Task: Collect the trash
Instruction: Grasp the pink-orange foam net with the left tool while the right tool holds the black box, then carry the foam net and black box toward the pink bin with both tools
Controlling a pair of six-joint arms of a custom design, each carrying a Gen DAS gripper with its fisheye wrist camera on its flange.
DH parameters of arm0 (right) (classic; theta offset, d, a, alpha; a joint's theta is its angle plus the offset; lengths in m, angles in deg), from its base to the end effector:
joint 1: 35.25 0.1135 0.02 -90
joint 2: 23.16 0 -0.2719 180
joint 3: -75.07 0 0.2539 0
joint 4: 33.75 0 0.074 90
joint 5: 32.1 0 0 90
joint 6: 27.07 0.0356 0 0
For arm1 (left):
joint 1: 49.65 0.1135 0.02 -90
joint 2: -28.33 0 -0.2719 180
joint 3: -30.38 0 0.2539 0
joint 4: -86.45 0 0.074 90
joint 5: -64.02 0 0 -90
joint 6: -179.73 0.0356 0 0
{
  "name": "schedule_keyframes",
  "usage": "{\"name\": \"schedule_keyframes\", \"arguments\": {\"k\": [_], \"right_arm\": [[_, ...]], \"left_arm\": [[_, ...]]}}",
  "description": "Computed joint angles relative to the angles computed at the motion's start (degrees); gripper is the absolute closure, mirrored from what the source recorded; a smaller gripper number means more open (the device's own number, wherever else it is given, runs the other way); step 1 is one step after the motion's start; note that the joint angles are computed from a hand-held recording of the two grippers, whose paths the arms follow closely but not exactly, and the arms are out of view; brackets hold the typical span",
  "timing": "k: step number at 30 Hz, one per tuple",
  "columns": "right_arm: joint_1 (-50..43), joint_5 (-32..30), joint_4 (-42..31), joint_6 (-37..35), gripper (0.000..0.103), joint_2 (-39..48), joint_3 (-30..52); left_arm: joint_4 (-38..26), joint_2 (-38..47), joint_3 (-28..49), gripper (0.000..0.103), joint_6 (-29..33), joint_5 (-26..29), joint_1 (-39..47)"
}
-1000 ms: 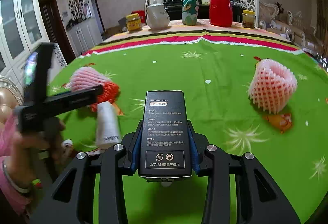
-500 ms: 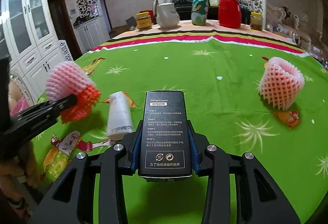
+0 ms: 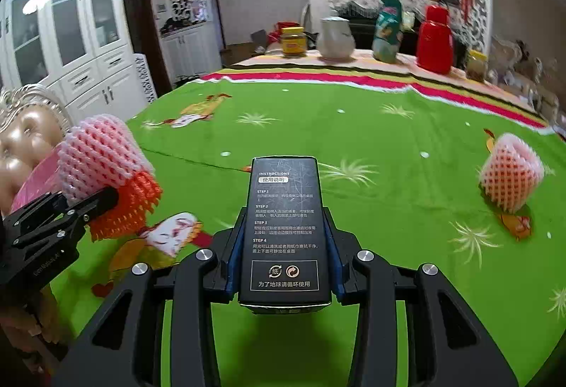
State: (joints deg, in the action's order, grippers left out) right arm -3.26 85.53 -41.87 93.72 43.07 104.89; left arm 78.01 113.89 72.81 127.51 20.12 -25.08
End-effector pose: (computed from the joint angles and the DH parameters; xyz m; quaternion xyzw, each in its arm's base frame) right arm 0.1699 0.0866 0.1376 0.0829 0.8965 0.0075 0.4351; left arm 0.2340 0.0788 0.1337 0.2279 0.8483 -0.1596 0.4505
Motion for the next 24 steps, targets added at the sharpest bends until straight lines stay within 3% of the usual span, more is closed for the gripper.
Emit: {"name": "schedule_keyframes", "arguments": {"k": [11,24], "right_arm": [[11.9,7.8,-4.8,2.9,0.065,3.6,5.2],[18.9,10.5,-5.4,4.6,0.065,10.8,9.7]], "left_arm": [[-8.6,-1.1,1.2,0.064,10.8,2.7,6.9],[-8.5,-1.6,0.7,0.062,15.3,6.7,13.5]]}}
